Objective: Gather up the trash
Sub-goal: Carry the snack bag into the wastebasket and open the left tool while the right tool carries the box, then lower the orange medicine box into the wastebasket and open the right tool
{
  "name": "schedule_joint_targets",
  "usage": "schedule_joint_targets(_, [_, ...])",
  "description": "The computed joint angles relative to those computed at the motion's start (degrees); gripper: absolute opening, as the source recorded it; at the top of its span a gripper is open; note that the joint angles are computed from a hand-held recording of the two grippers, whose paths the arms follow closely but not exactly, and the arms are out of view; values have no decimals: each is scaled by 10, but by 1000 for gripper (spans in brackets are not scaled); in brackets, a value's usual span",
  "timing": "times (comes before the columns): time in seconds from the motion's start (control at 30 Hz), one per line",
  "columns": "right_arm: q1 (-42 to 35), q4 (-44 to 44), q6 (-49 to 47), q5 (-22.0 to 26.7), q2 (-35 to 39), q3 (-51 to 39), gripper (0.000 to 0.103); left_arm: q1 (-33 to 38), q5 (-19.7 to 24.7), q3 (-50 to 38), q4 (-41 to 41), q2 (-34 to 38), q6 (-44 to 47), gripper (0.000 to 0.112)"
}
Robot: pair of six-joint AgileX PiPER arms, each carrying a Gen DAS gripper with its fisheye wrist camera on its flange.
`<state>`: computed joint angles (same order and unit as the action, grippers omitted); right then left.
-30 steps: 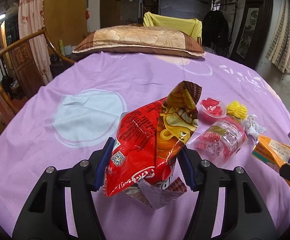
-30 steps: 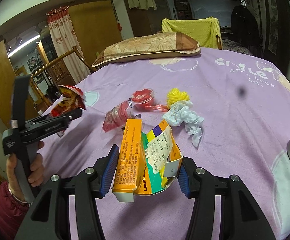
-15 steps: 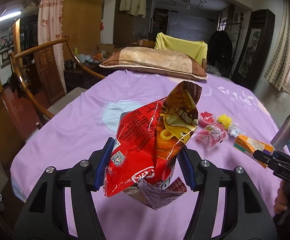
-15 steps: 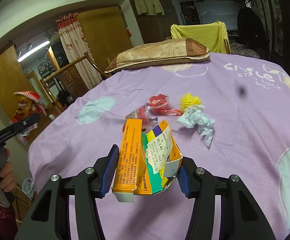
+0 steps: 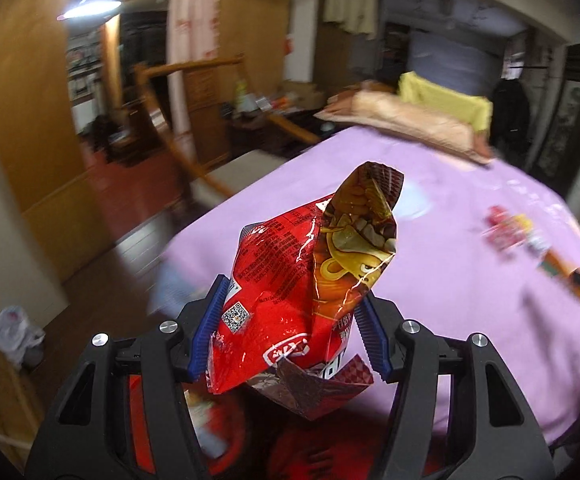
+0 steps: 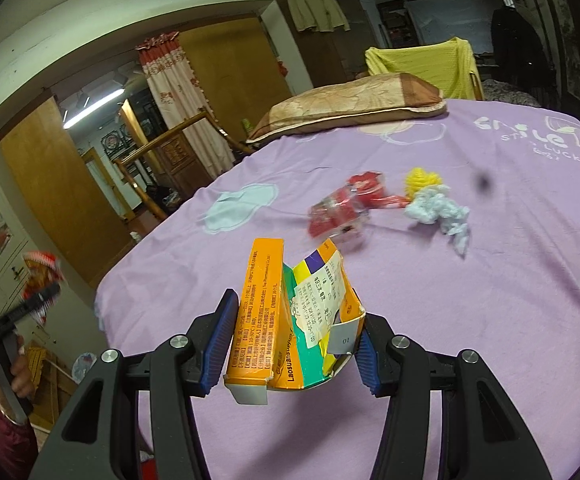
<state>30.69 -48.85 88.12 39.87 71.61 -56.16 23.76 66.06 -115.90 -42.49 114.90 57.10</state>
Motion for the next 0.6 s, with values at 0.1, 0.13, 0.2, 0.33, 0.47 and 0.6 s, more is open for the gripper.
schedule_joint_targets(0.1, [23,-2,-5,13,27,-32,53,34,-8,-15,28,40,-2,60])
schedule_joint_targets(0.13, [28,1,-12,14,39,-46,53,43,-8,-28,43,61,-10,60])
schedule_joint_targets(0.2, [36,11,-26,15,65,-74,53,55,-11,-50,65,90,-22,60])
schedule_joint_targets(0.33, [52,40,-70,20,128,-148,53,71,-27,-78,97,142,-29,64])
schedule_joint_targets(0.47, [66,68,-111,26,188,-222,53,77,-62,-70,120,162,-24,90])
schedule_joint_targets(0.6, [81,118,-178,34,261,-321,53,79,-122,-30,131,155,3,96])
